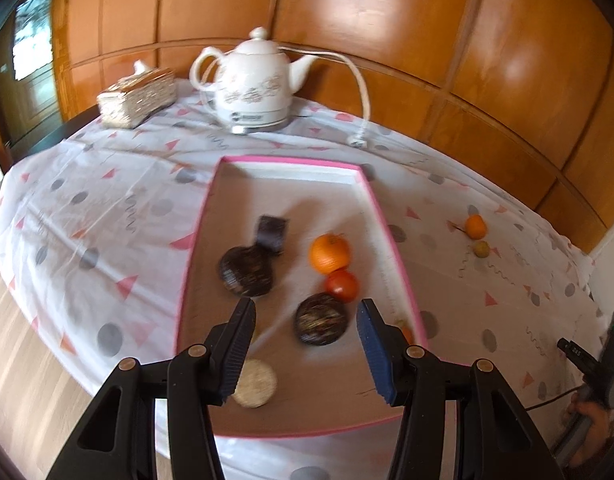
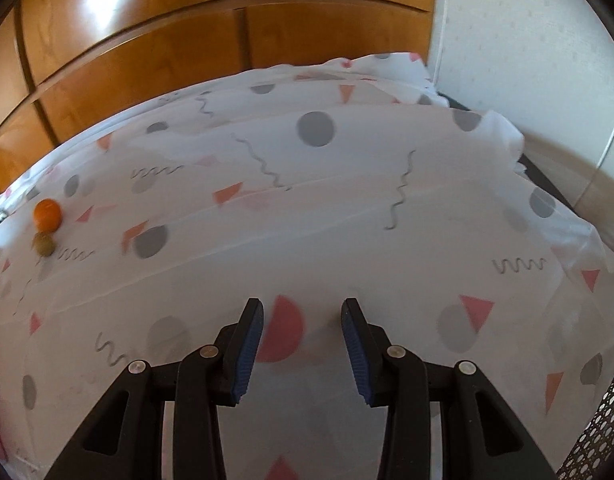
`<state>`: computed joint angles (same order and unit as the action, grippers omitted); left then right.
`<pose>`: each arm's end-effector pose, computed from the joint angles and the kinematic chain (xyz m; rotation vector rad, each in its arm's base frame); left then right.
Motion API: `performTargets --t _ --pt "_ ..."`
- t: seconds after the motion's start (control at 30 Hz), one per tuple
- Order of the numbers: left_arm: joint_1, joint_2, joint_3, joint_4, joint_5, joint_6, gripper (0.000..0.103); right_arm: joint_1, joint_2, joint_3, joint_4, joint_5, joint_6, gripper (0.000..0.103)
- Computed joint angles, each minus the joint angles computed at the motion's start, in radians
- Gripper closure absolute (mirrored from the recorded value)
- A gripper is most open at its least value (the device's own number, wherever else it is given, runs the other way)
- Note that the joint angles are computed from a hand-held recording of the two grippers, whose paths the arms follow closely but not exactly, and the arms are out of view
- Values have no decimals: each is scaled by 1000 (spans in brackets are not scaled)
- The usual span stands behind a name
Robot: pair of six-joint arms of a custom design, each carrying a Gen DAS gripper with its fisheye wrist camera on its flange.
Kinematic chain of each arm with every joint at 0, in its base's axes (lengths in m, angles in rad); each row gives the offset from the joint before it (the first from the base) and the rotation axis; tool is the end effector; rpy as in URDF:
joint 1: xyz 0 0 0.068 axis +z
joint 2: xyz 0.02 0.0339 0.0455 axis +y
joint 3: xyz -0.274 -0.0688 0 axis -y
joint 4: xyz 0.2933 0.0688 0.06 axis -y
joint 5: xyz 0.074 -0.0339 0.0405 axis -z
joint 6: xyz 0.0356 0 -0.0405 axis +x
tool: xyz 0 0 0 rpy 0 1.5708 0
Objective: Organize fruits
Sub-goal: 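Move the left tool to the small brown round fruit and grasp it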
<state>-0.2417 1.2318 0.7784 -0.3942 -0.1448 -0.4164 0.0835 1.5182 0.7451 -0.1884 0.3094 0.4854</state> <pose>0.2839 -0.0647 0.2155 -0.2761 2.3948 -0.1291 0.3190 0.0158 0.1367 0.6118 2.3965 -0.1518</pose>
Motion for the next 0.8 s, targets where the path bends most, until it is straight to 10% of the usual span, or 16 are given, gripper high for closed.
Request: performTargets --t 0.8 --pt "-238 596 556 -9 45 31 50 -81 -7 -51 89 39 77 48"
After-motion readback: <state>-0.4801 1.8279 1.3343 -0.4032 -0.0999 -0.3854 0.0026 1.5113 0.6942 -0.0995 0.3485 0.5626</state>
